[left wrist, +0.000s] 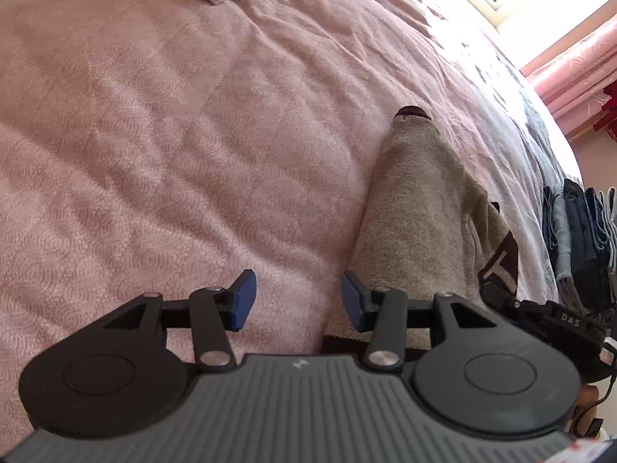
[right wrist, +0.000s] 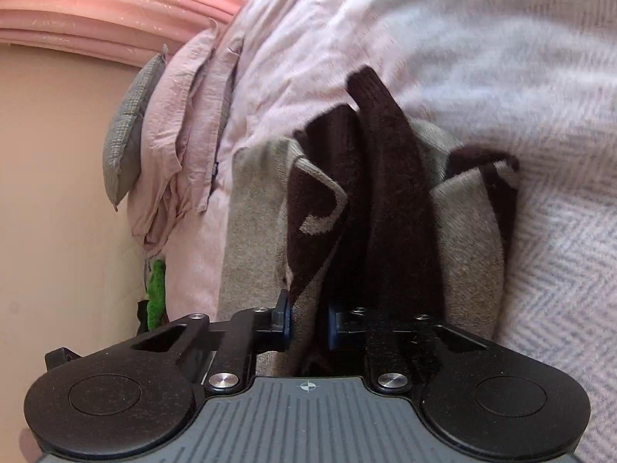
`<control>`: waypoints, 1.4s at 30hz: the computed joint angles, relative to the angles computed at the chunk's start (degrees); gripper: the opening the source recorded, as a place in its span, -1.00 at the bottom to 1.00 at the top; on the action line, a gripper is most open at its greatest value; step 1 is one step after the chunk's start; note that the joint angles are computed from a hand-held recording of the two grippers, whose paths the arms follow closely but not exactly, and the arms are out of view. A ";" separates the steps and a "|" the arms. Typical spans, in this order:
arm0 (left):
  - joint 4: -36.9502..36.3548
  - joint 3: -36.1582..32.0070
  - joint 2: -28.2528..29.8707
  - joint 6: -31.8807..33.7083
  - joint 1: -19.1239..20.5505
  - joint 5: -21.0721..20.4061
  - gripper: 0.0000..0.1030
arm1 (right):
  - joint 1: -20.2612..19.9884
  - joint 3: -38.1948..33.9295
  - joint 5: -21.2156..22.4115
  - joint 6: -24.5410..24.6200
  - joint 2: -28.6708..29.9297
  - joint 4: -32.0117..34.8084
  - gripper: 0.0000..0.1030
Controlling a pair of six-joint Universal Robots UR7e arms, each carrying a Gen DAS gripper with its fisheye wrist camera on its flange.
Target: Fold large clothes
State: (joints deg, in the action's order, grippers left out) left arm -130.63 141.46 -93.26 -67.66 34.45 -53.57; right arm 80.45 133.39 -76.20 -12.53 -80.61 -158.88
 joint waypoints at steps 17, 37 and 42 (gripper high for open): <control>-7.16 -2.11 10.16 12.84 -3.89 -0.96 -0.22 | 0.67 2.01 -16.62 -0.54 -6.63 -2.21 -0.50; -3.70 -0.73 17.90 20.59 -11.73 0.84 -0.38 | 13.44 17.38 -30.47 -30.16 -11.22 -15.05 -0.65; 2.82 -1.17 13.03 16.13 -17.03 2.15 -0.46 | 14.53 16.32 -29.70 -24.55 -16.20 -13.20 -0.64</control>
